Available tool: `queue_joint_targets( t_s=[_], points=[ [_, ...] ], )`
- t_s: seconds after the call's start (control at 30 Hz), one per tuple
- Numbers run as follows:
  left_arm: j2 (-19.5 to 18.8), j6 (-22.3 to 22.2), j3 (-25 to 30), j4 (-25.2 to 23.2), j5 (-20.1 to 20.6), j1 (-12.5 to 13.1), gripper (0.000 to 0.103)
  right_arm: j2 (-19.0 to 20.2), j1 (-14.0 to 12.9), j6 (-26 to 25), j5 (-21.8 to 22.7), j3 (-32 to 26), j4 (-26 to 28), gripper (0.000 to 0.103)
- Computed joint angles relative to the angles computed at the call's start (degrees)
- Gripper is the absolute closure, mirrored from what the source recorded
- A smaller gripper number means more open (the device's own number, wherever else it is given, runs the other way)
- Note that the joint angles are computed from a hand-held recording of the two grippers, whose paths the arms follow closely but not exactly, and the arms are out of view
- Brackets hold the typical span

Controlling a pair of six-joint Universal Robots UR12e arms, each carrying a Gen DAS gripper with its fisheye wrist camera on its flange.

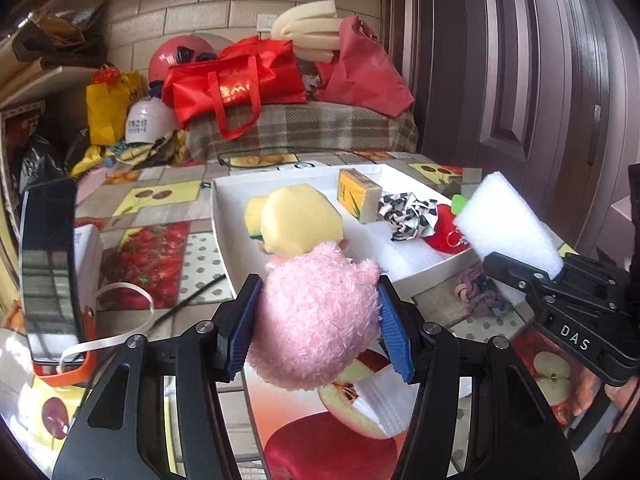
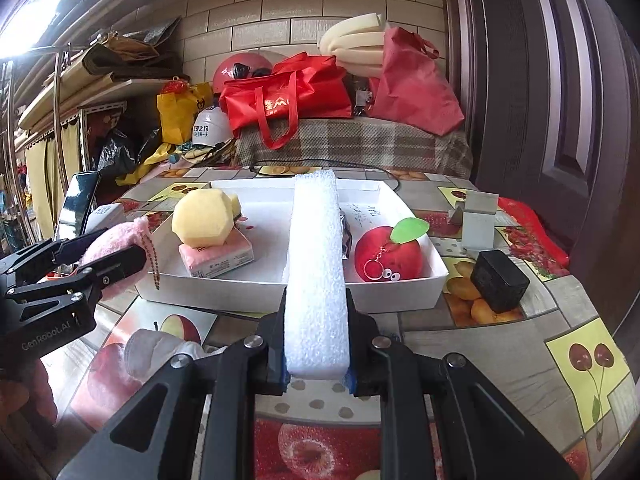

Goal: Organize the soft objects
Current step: 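Carry the pink plush and foam strip over the white tray with both tools, then lower both held objects into the tray and open both tools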

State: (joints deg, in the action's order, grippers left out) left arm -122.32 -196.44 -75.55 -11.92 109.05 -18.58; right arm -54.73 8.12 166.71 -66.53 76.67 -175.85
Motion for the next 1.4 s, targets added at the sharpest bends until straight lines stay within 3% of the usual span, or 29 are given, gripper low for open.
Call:
queue_joint_targets(
  t_s=[0.1,0.4,0.57,0.77,0.97,1.17,1.27,1.4],
  points=[
    [-0.1,-0.7,0.4,-0.4,-1.8,0.4,0.047,0.9,0.1,0.5,1.3,-1.8,2.2,0.084],
    [-2.8,4.6,4.8,-1.0,1.7,0.2,0.047,3.5,1.2,2.3,0.9,-6.7,4.7,0.084],
    [-3.5,2.4,6.5,-4.4,-0.6,1.5,0.047,5.2,1.5,1.2,3.5,-10.3,9.3,0.084],
    [-4.6,0.3,8.7,-7.0,-2.3,2.8,0.047,7.8,1.8,3.5,4.0,-15.7,15.5,0.084],
    [-6.1,-1.5,11.5,-9.0,-1.5,3.7,0.047,10.0,3.0,3.0,0.5,-20.3,20.1,0.084],
    [-7.4,-4.2,14.1,-12.1,0.7,4.2,0.046,11.2,3.7,7.2,-6.0,-22.2,18.1,0.084],
    [-8.0,-4.3,15.1,-13.1,2.0,4.0,0.046,11.4,3.6,8.3,-5.9,-22.8,18.5,0.084],
    [-8.6,-2.0,15.9,-13.1,5.0,3.2,0.044,11.1,3.9,5.8,-5.8,-22.1,16.8,0.084]
  ],
)
